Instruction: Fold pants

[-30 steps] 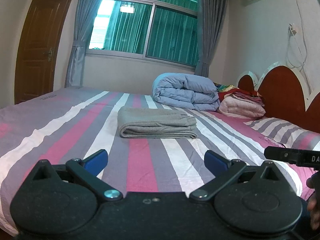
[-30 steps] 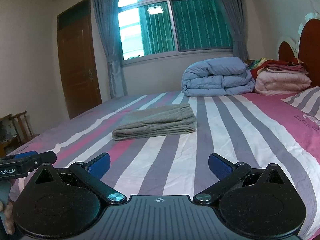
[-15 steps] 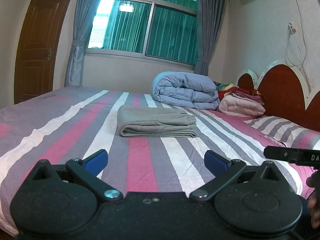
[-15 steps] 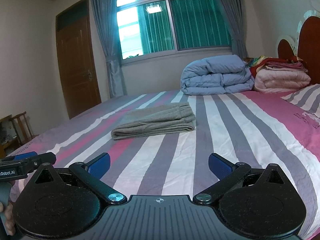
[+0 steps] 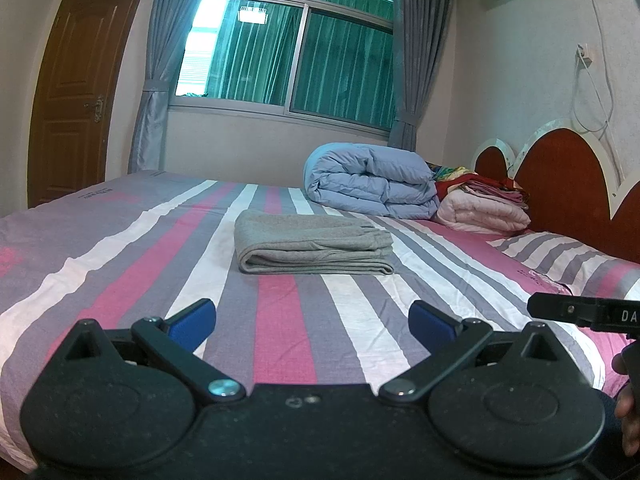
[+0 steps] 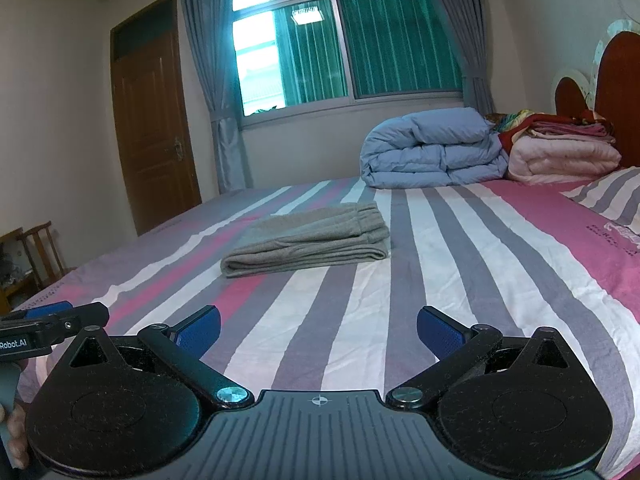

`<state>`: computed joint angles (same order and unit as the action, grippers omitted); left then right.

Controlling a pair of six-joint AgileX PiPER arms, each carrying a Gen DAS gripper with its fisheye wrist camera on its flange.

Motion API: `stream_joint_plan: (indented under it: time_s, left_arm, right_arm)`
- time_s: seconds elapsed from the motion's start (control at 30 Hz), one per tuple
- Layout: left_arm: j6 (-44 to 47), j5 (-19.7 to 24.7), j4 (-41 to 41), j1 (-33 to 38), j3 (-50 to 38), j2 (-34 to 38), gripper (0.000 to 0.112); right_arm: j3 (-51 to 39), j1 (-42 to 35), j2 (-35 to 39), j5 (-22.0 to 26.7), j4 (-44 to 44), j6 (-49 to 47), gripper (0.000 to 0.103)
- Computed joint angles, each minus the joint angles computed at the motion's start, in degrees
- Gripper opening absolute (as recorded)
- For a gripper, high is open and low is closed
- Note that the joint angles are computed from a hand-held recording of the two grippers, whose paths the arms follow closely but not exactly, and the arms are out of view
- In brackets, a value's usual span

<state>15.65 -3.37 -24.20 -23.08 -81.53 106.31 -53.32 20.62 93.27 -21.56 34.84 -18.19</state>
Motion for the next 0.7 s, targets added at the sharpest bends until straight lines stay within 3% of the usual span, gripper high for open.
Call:
stream_joint_plan:
  time_s: [0.3, 0.47, 0.7]
  left_arm:
    - [0.0, -0.1, -0.1, 0.0, 0.1, -0.1, 0.097]
    - [4.9, -0.1, -4.7, 0.0, 0.0, -0.1, 0.097]
    - [2.4, -0.1, -2.0, 0.1, 0.1, -0.2, 0.097]
  right_arm:
    - [0.1, 0.0, -0.1, 0.0, 0.0, -0.1, 0.103]
    - [0.1, 0.0, -0.1, 0.1, -0.1, -0.1, 0.103]
    - [0.2, 0.0, -0.2, 0.1, 0.1, -0.2, 0.103]
